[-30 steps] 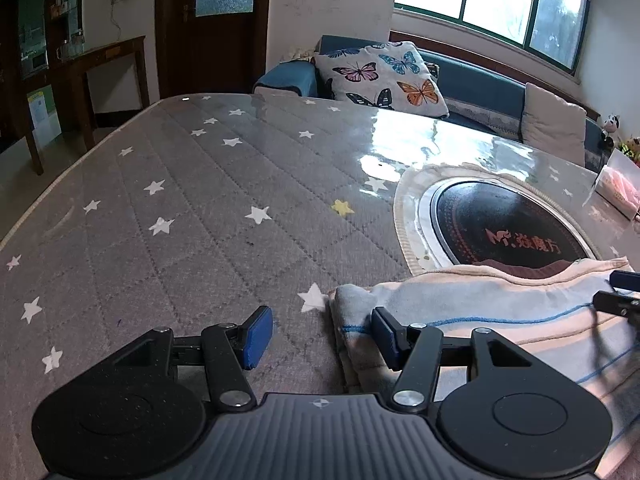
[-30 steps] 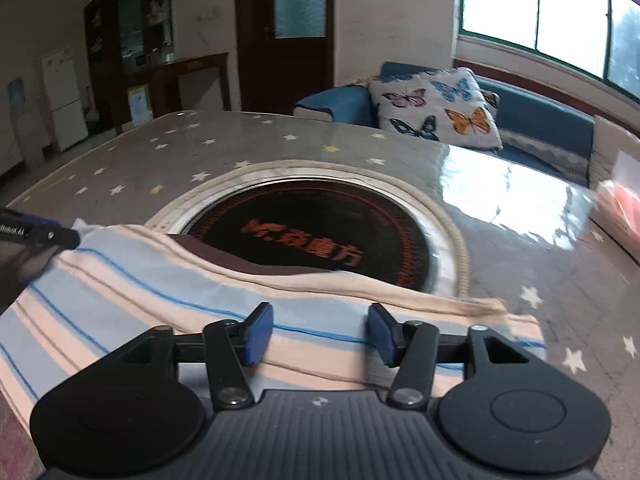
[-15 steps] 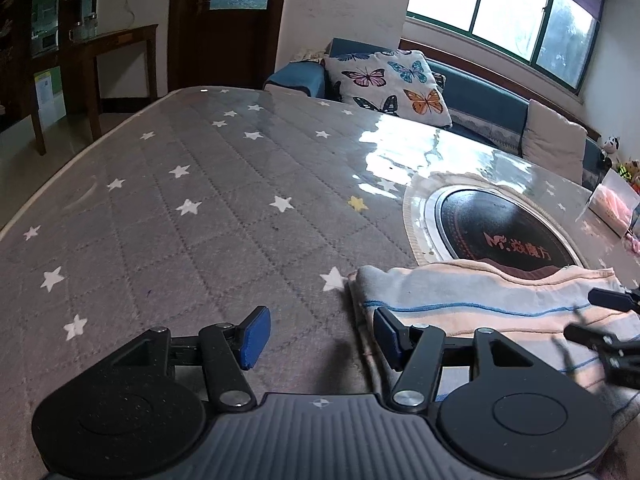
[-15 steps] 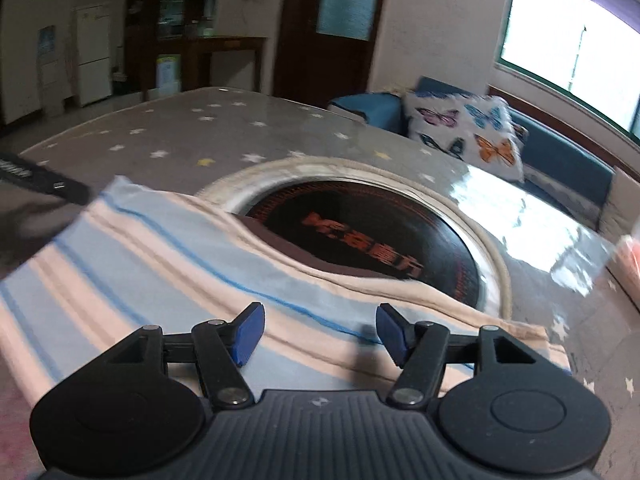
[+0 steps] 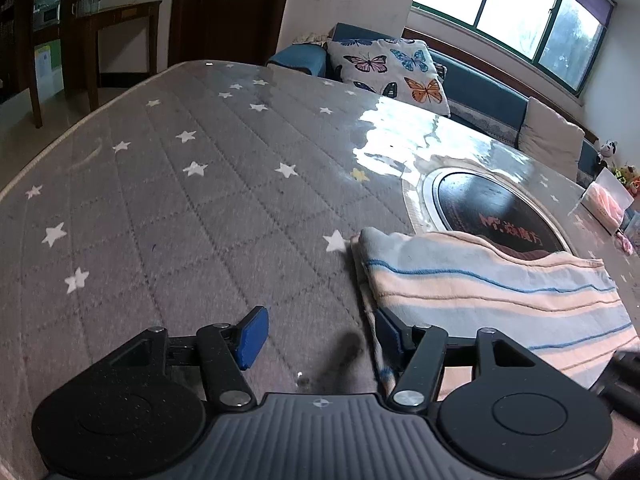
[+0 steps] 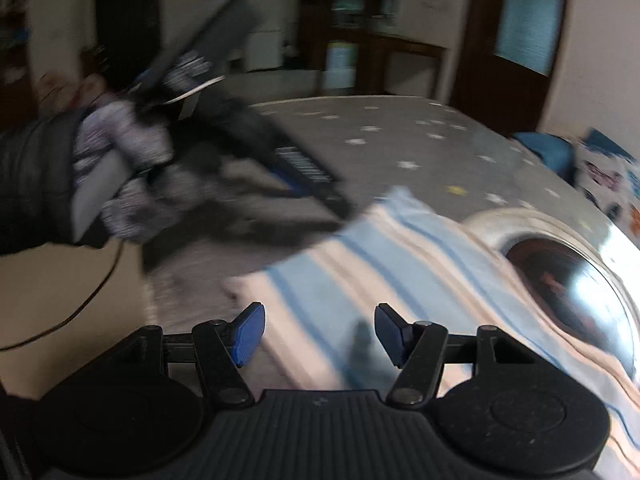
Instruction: Fold clothes
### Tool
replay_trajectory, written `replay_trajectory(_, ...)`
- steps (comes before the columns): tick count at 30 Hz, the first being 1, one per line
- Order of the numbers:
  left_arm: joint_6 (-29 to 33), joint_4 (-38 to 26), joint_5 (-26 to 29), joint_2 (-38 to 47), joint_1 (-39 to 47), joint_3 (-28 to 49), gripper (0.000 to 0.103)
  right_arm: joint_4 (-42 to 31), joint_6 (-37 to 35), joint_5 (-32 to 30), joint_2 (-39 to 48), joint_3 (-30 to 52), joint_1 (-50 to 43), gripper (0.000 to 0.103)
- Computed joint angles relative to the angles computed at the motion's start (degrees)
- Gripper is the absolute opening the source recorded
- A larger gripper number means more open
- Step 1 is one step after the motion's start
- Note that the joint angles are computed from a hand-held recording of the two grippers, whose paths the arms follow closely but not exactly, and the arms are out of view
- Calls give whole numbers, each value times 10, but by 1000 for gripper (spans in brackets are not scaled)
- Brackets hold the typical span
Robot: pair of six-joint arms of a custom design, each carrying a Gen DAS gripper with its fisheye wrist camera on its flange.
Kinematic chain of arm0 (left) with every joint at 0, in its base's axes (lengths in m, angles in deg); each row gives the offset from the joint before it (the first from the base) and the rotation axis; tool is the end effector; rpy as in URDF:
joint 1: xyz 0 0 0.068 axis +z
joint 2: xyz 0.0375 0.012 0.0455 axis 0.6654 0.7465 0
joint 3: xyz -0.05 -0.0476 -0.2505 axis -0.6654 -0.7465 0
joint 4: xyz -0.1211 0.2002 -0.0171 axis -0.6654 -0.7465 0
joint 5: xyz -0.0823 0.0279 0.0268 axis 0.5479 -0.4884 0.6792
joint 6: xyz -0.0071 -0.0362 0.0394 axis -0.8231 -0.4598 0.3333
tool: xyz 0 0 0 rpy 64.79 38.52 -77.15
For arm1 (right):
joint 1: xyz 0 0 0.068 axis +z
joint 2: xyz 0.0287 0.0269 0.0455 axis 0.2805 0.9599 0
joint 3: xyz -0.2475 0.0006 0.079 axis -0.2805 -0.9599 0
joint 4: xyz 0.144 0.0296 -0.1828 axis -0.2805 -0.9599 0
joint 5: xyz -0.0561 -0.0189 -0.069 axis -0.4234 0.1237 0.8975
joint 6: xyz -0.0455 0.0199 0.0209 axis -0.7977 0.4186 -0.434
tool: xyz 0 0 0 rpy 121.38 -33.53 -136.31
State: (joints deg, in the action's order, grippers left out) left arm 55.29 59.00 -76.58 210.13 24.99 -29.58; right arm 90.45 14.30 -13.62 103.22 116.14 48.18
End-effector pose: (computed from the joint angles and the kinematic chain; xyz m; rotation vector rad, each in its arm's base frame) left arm 0.3385 -0.0929 0.0622 -0.4269 2.3416 -0.1203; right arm 0.3207 0.2164 0.0956 -1.4425 1.9330 0.5010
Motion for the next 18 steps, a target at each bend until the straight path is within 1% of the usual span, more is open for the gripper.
replay_trajectory(2,-3,9,3,-7,-1,-13,66,1,-7,3,0,-3,10,59)
replay_trajectory(7,-20,22,27,-19,1,-34,67,26,-28,33,7,-12,47,37)
replay_trajectory(8,-25,25,33,-21,1,-38,68,27,-27,37,8,-11,50,24)
replay_trajectory(9,-31,25,40,-22,2,-39,68,26,-13,37,11,-9,51,16)
replay_trajectory(12,-53,29,62,-27,3,-44,71,19,0,28,11,-2,47,9)
replay_trajectory(15,-83,32,95,-29,6,-42,71,1,24,-4,-6,5,29,6)
replay_trajectory(16,-96,30,107,-28,7,-39,71,1,24,-4,-6,5,29,5)
replay_trajectory(18,-112,28,119,-26,7,-34,70,-12,38,-29,-16,10,16,2)
